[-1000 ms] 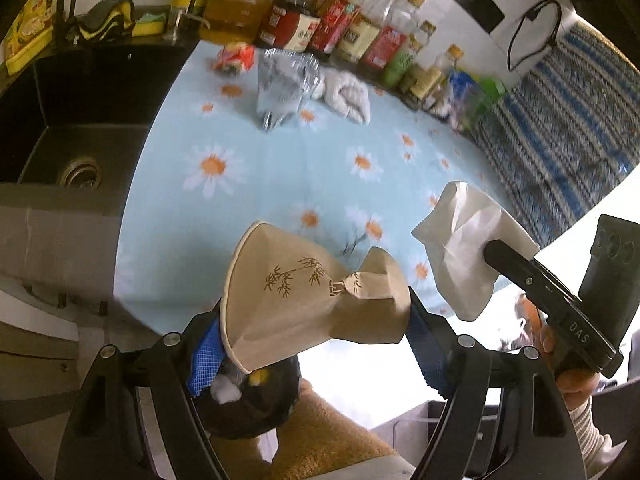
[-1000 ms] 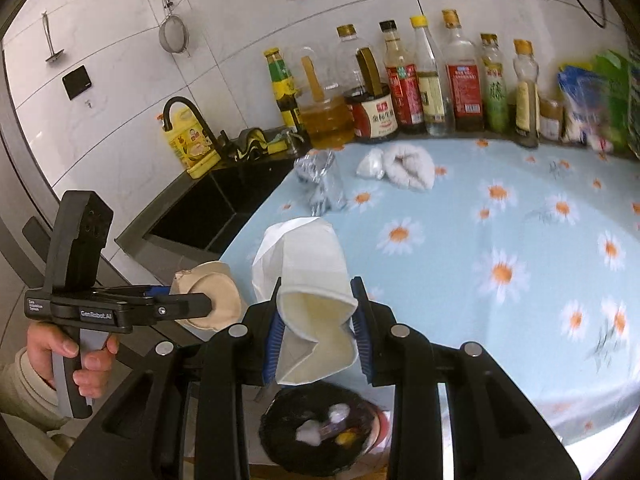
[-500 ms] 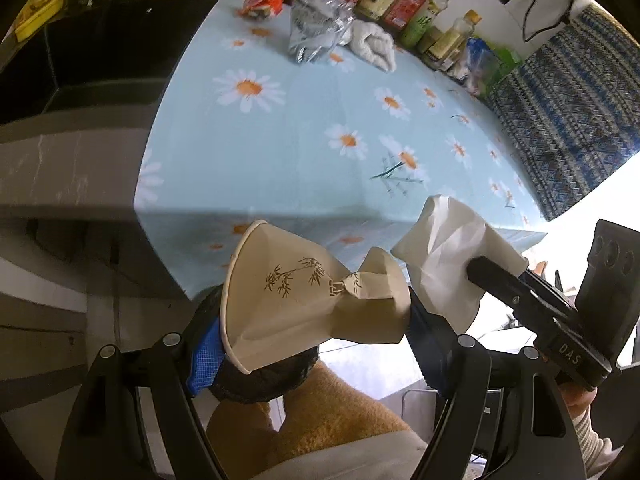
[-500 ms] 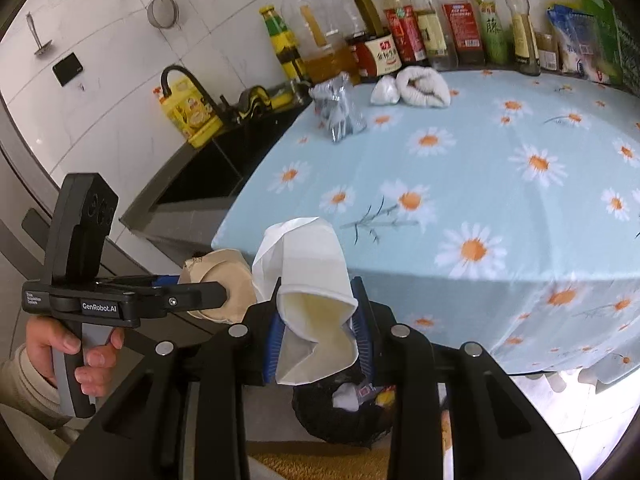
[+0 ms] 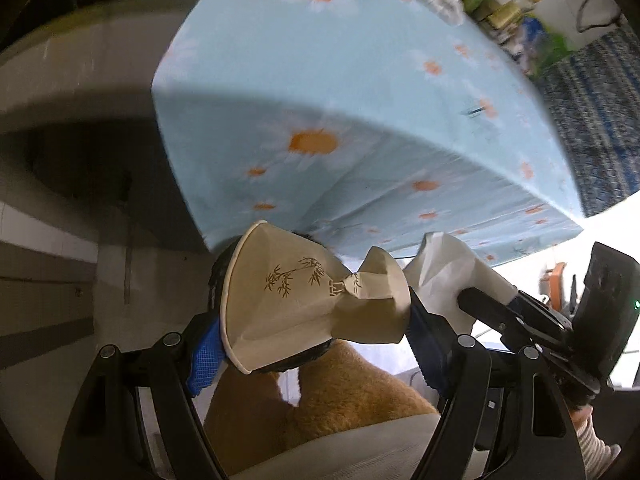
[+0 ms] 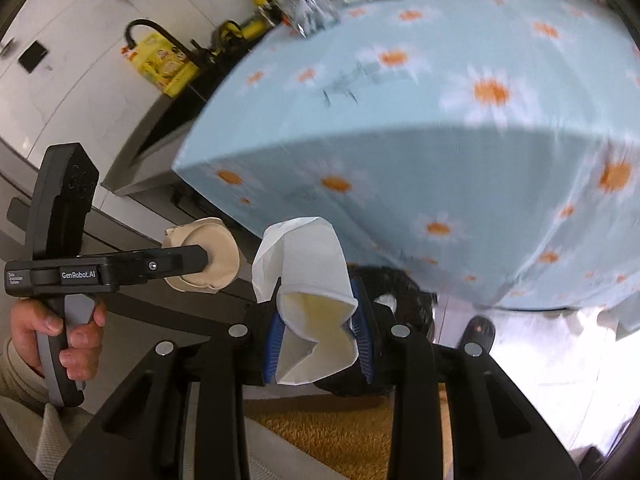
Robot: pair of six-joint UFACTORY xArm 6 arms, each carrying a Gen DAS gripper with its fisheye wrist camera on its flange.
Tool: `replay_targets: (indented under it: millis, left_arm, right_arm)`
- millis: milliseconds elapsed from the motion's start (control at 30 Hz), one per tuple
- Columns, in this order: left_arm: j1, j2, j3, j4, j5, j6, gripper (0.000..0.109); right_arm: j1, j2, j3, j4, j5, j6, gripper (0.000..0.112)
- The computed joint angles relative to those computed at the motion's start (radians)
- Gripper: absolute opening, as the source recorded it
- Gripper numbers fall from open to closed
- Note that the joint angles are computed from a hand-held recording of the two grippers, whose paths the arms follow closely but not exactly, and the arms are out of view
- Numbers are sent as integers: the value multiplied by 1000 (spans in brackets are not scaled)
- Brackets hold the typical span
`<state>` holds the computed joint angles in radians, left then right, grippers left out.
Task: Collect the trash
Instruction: 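Carry the paper cup and white tissue down over the black trash bin, then open both grippers to drop the cup and tissue into the bin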
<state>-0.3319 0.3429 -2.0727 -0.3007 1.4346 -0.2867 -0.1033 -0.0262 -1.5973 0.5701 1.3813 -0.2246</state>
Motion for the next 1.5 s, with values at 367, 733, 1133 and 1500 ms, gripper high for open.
replay_targets:
  millis: [367,733,1133,1500]
  left_arm:
    - [2,-2,196,-11,-4,4,77]
    - [-7,51,339,1,-63,-24,77]
    - [6,111,435,-12,-182,-39,78]
    - [7,19,552,-60,-264,17,96]
  right_arm:
    - [36,29,134,-66,6,51,32]
    - [95,66,322,-103,-114,176,32]
    - [72,189,334,-37,-138,319,34]
    - [57,143,331,-37,-149,363,67]
